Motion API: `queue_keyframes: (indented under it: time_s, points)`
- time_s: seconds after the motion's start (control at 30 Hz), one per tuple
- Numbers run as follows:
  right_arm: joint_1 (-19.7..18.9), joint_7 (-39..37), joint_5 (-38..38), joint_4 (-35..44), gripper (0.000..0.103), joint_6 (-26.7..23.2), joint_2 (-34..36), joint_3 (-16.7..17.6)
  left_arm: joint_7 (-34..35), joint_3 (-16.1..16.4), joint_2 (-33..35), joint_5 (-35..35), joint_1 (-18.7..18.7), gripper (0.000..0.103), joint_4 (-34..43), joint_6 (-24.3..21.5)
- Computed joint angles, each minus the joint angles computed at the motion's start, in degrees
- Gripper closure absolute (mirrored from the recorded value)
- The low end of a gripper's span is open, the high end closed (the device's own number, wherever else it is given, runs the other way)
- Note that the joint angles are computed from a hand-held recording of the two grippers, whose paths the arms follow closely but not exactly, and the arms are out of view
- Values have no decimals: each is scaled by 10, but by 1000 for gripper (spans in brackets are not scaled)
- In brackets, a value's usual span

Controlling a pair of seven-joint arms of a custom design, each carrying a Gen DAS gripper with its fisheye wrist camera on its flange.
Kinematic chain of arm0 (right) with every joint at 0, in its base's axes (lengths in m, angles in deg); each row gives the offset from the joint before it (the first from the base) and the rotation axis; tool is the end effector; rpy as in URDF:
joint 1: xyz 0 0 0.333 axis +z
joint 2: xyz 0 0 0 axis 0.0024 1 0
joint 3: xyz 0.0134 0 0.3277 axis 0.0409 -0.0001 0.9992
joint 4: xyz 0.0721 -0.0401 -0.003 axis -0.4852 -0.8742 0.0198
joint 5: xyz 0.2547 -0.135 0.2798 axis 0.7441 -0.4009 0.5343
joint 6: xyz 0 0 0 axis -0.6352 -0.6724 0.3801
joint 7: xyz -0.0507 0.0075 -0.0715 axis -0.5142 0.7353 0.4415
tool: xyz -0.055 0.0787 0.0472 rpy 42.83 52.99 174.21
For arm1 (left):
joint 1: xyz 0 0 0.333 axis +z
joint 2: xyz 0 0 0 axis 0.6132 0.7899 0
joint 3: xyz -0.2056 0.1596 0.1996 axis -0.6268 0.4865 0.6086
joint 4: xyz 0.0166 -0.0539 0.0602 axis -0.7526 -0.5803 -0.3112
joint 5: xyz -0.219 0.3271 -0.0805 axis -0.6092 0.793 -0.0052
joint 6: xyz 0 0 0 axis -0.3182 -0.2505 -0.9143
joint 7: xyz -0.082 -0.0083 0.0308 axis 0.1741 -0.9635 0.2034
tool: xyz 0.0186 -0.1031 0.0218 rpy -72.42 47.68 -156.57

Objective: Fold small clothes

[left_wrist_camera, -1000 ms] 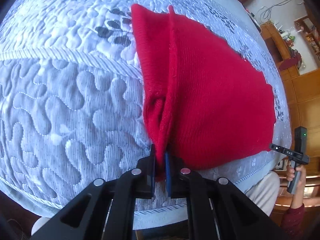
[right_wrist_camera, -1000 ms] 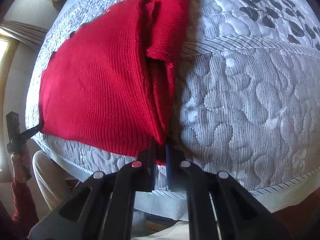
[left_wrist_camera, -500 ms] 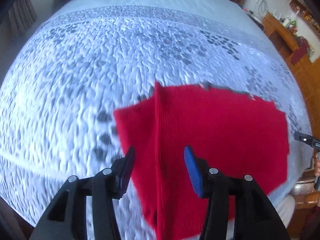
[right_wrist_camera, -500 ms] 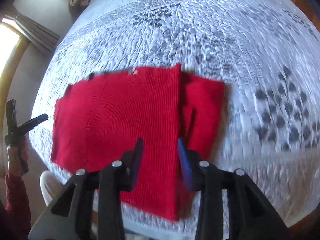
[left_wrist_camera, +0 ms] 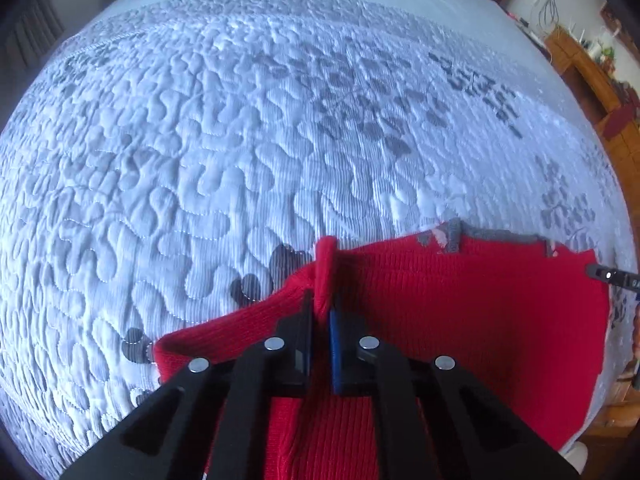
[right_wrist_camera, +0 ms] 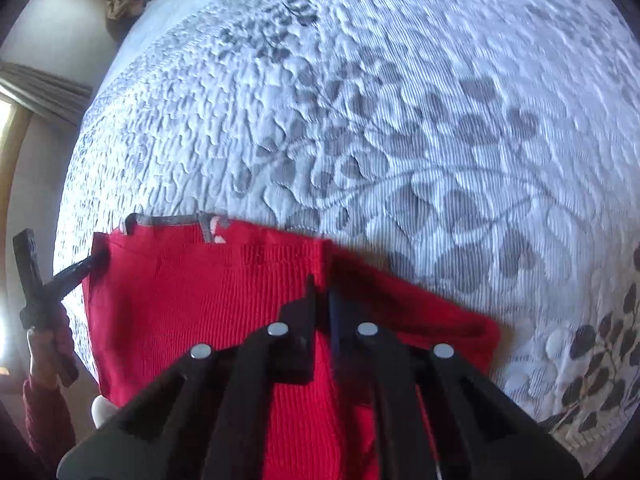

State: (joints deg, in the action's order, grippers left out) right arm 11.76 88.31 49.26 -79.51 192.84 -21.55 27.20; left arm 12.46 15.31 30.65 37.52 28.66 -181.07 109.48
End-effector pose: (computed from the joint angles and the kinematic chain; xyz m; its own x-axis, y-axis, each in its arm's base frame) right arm 0.4619 0.0913 0.4899 -0.0227 -0.9271 -0.3741 -0.9804 0.0939 -0.1732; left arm 0.4369 -0.1369 0.4767 -0.0703 -0.9860 0.1511 -0.9491 0.0194 -0.3144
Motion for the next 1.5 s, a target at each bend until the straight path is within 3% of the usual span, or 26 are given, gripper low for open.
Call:
queue_keyframes:
  time_s: [0.1, 0.17, 0.27, 0.33, 0.37, 0.43, 0.5, 0.53, 0.63, 0.77, 0.83, 0.93, 1.0, 1.5]
  points:
    - [-3, -4, 2, -14, 100, 27, -19, -2, -6, 6, -5, -8, 5, 98, -8, 9]
    - [-17, 25, -42, -13, 100, 27, -10, 11, -10, 3, 9, -4, 8, 98, -9, 9]
    - [-14, 36, -49, -21, 99, 33, 5, 10, -31, -9, 13, 14, 13, 98, -14, 19]
    - [-13, 42, -49, -27, 98, 42, 1, 10, -42, -15, 12, 32, 14, 96, -9, 14]
    - [-12, 46, -48, -29, 91, 41, -7, 9, -50, -20, 10, 46, 16, 94, -6, 8]
    - [-11, 54, -48, -37, 80, 36, -28, 8, -68, -27, -9, 71, 18, 86, -5, -11]
    - [-14, 68, -64, -52, 79, 29, -66, 12, -83, -29, -46, 81, 15, 83, -18, -21]
    - [-14, 74, -68, -61, 77, 23, -85, 12, -85, -27, -64, 77, 10, 77, -26, -24]
    - [-15, 113, -82, -84, 64, -18, -145, 20, -96, -24, -127, 58, -12, 67, -50, -57]
    - [-8, 154, -112, -120, 56, -72, -228, 39, -111, -37, -201, 46, -42, 53, -86, -98]
    - [1, 170, -119, -140, 54, -93, -265, 48, -109, -32, -230, 31, -63, 48, -104, -104]
    - [9, 201, -141, -158, 40, -118, -306, 68, -117, -42, -267, 30, -76, 35, -125, -114]
    - [17, 218, -147, -171, 37, -124, -332, 75, -118, -47, -285, 36, -84, 31, -135, -117]
    - [37, 250, -128, -232, 32, -74, -321, 45, -118, -36, -279, 38, -90, 30, -175, -85]
